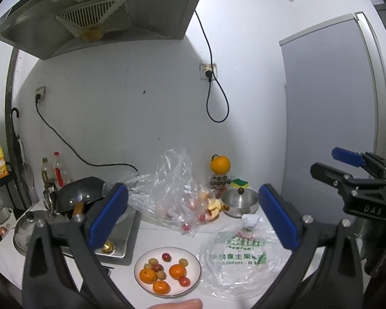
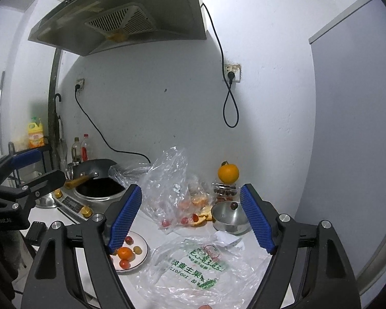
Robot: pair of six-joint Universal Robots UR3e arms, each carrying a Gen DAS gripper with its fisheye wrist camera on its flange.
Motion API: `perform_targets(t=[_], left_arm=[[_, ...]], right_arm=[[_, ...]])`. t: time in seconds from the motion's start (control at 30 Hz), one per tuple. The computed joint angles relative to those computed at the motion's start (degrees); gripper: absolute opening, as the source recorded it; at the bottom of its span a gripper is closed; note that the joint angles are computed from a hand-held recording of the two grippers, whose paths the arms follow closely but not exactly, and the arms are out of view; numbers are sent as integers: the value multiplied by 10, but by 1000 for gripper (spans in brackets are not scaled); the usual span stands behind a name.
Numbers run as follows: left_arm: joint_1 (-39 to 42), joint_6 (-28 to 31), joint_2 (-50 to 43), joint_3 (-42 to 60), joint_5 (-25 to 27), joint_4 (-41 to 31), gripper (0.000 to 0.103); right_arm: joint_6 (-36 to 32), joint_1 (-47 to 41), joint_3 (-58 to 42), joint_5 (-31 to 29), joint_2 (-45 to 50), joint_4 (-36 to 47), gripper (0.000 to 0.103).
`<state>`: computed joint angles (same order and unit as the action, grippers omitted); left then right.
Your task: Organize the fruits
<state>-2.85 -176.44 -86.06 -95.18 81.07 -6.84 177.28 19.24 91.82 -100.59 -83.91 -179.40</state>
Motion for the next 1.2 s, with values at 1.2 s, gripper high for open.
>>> perform_targets(t=[1.2], left_arm=[[-24,4,-42,40,14,-1,102]], right_arm=[[10,-25,4,18,0,-1,82]])
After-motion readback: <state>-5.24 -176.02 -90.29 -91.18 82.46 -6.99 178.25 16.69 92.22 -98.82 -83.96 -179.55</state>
